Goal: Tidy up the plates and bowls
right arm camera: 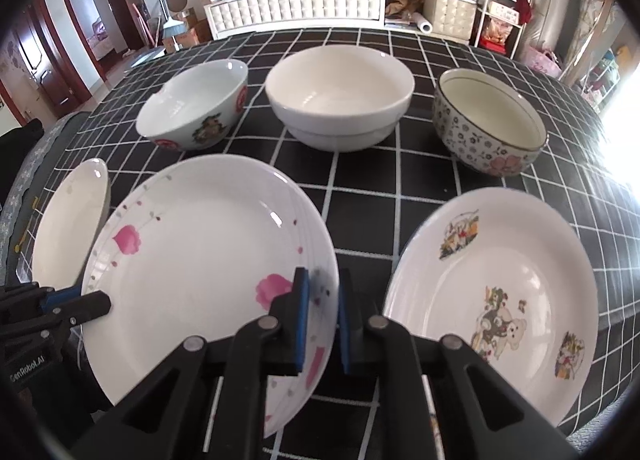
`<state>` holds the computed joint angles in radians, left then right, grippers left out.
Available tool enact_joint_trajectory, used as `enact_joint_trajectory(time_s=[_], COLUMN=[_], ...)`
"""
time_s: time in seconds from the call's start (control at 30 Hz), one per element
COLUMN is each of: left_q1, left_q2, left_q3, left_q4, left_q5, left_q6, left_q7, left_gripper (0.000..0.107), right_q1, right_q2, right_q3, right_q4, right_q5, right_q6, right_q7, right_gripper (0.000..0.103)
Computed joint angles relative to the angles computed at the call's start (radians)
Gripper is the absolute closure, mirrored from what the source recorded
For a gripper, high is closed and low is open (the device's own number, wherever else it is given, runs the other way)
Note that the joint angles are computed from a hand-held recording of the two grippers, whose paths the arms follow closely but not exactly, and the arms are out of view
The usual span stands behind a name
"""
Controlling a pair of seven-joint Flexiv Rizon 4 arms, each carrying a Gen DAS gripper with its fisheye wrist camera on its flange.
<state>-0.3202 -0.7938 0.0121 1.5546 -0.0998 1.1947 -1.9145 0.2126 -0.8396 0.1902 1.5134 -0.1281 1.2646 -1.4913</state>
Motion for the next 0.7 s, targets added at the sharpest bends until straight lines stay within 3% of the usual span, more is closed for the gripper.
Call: enact_joint_trajectory(time_s=[0.37, 0.7], left_q1=[-0.007, -0.002], left_q2=[0.088, 0.180], left_q3=[0.040, 0.111], left_q4=[0.101, 0.212], left_q5=[0.043, 0.083], left_q6=[0.080, 0.146], left_q7=[-0.036, -0.090], left_gripper=[0.093, 0.093], right_q1=[0.030, 0.050], right_q2=[0.055, 0.050], right_q3=[-0.008, 0.054], right_q4=[0.062, 0.019], right_q5=[-0.018, -0.006], right_q6=[0.066, 0.044], right_q7=[0.030, 0.009], right_gripper=[0.087, 0.087])
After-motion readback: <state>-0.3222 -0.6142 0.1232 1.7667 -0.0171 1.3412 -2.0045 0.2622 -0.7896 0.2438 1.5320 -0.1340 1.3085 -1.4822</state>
